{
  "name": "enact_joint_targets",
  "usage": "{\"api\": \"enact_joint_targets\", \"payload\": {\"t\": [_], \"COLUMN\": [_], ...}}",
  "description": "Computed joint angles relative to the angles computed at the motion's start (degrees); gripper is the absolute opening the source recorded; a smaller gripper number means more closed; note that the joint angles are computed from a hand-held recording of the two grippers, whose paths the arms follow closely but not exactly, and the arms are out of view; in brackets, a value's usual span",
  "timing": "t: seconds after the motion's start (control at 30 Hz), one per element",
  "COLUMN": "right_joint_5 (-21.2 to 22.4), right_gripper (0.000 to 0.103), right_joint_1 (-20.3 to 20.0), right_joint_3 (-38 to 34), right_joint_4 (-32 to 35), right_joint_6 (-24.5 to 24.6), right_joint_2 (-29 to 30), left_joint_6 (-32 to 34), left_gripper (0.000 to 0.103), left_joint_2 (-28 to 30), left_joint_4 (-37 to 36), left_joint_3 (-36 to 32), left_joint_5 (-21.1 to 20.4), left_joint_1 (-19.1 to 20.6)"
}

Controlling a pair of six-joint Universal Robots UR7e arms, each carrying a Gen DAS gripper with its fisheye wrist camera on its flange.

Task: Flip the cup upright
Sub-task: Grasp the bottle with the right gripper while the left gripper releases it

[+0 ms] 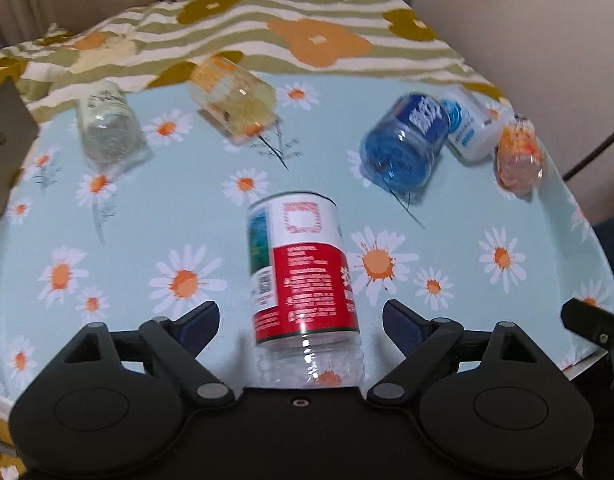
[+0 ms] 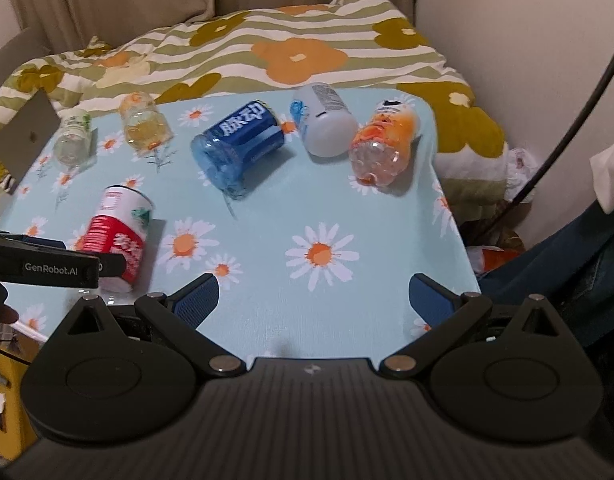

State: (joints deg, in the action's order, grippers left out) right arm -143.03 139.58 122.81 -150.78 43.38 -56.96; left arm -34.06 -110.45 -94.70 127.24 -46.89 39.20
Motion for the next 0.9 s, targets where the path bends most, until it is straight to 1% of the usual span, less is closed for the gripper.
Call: {"api": "enact_joint_targets", "payload": {"t": [0.13,0.17,0.2,0.23,0.3,0.37,0.47,0.53,0.57,0.63,0.73,0.8,0.9], "right_joint_5": [2.7,3.2,3.8,4.4,6.7,8.1,9.7,12.1,13.9,16.5,17.5,19.0,22.6], "right_gripper": [0.103,0.103,0.103,0.103,0.103,0.103,0.103,0.103,0.103,0.103,0.103,0.103,0.103], "right_joint_1": [-0.2,-0.3,-0.4,-0.5,-1.0,-1.2,-1.5,-2.5,-3.3,-4.8,-6.5,-7.7,-9.9], "right_joint_3": [-1.7,-2.6,-3.5,-4.4,-6.5,-9.2,-13.8,-16.5,-18.0,-20.8,-26.0,-28.9,-31.0], "right_joint_4": [-1.3,-1.1,-0.7,-0.4,0.3,2.0,4.5,6.0,6.7,8.3,13.1,15.7,16.3], "right_joint_6": [-4.3,-5.4,-6.1,-6.6,-8.3,-9.8,-12.5,-13.1,-13.0,-12.2,-11.5,-10.5,-7.6], "right_joint_2": [0.1,0.4,0.8,1.1,2.0,3.6,6.5,8.1,9.0,10.9,14.8,17.2,19.4], "left_joint_6": [-5.7,-6.6,-7.6,-8.7,-10.5,-11.5,-10.9,-10.3,-9.9,-9.6,-8.4,-5.8,-2.0], "left_gripper": [0.095,0.098,0.102,0.103,0.103,0.103,0.103,0.103,0.103,0.103,0.103,0.103,0.103], "left_joint_2": [-2.7,-3.3,-4.0,-4.6,-5.9,-6.8,-9.2,-10.2,-10.8,-12.0,-13.7,-14.9,-15.5], "left_joint_4": [6.2,7.6,9.2,10.8,13.6,15.7,16.4,16.6,17.1,18.3,19.3,18.0,16.5], "left_joint_3": [-1.6,-1.9,-2.2,-2.6,-3.4,-4.3,-5.0,-5.5,-5.8,-6.0,-6.2,-6.2,-6.2], "left_joint_5": [2.7,3.4,4.2,4.9,5.6,5.7,5.4,5.3,5.7,6.9,8.0,7.8,7.7], "left_joint_1": [-4.0,-4.7,-5.5,-6.1,-6.7,-6.7,-6.1,-5.5,-5.2,-4.9,-3.6,-1.7,1.5]}}
